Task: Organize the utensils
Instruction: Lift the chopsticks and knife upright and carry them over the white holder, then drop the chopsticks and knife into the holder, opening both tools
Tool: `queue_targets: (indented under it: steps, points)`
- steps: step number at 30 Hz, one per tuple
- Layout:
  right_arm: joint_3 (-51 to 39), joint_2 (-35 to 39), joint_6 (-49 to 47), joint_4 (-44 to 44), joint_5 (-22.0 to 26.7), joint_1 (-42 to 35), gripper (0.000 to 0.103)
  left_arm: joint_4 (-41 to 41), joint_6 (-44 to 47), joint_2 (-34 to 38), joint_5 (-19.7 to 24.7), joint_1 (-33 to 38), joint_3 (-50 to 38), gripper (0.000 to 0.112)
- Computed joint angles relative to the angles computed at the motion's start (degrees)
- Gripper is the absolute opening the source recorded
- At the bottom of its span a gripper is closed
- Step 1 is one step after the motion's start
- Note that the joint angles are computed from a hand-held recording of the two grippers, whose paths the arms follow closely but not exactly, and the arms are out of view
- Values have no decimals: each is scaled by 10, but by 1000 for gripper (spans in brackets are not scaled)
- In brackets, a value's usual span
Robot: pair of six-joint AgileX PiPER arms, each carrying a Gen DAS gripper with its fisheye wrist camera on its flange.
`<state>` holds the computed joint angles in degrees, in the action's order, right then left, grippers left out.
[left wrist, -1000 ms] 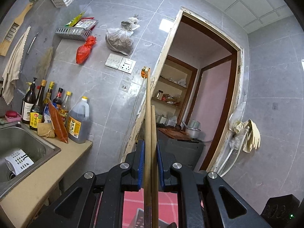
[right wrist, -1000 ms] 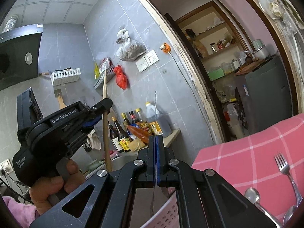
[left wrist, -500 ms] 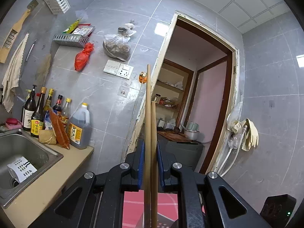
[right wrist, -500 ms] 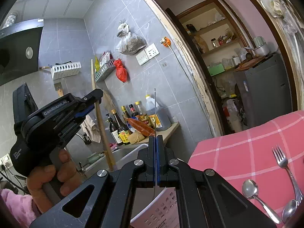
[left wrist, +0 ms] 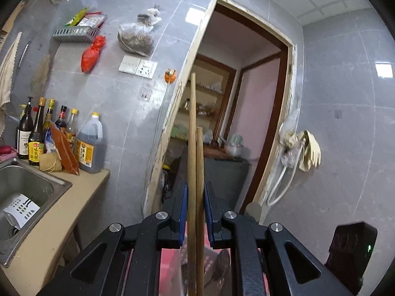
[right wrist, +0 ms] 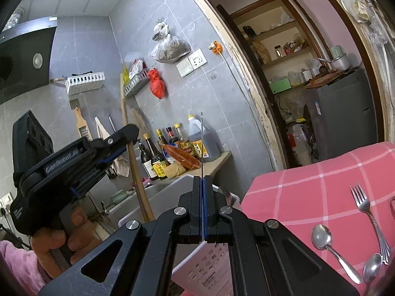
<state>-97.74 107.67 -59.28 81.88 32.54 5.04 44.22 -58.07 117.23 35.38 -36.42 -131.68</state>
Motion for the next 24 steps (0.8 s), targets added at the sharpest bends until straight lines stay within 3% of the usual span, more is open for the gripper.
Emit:
queue_targets:
  steps: [10, 13, 15, 20, 22, 24]
  points:
    - [-19, -9, 102, -128, 15, 6, 2, -136, 98, -30, 23, 14, 34, 13]
    - [-4, -25, 108, -138, 7, 6, 3, -154, 107, -46, 20, 13, 55, 26]
    - [-11, -29, 133, -166, 10, 6, 10, -149, 98, -55, 21, 9, 66, 41]
    - [11, -64, 161, -189, -7, -7, 24, -113, 70, -50, 74, -14, 29, 43]
    - [31, -92, 165, -200, -20, -20, 33, -85, 67, -33, 116, -34, -16, 53]
    - [42, -117, 177, -216, -27, -38, 52, -73, 76, -11, 152, -52, -69, 67]
